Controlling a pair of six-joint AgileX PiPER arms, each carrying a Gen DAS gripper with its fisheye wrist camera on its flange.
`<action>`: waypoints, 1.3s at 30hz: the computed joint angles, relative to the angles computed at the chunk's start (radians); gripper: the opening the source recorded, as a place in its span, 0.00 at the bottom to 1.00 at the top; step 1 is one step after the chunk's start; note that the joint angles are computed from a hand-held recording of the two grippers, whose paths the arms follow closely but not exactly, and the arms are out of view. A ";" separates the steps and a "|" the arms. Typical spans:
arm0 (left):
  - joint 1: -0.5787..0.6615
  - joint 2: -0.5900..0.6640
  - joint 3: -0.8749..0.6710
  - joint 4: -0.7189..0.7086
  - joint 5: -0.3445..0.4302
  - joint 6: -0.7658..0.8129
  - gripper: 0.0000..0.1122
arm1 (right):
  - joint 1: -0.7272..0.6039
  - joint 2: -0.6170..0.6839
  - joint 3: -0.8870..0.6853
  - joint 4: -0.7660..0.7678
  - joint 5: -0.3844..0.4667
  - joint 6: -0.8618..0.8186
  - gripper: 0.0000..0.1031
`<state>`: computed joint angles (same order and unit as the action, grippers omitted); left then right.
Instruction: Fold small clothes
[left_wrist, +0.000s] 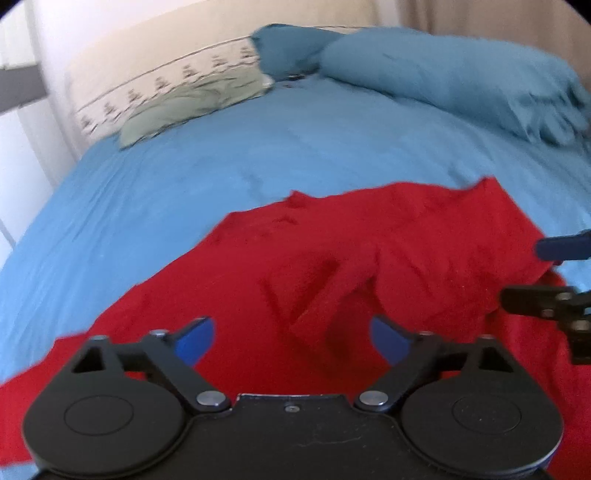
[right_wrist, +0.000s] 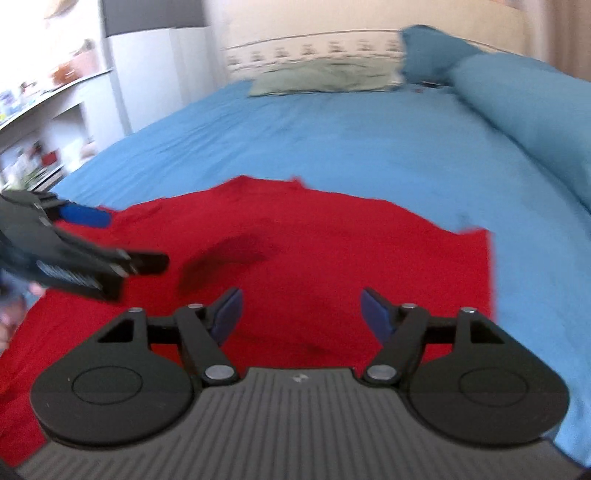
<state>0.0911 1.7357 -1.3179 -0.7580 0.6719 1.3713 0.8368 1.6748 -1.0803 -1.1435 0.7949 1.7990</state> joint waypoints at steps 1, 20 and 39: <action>-0.014 0.018 -0.009 -0.004 0.001 0.004 0.78 | 0.011 -0.010 0.012 0.011 0.024 0.012 0.84; -0.040 0.179 -0.213 -0.076 -0.032 -0.172 0.04 | 0.011 -0.097 0.164 0.046 0.036 0.185 0.84; 0.247 0.206 -0.104 -0.464 -0.136 -0.036 0.33 | -0.028 -0.066 0.153 0.083 0.019 0.164 0.84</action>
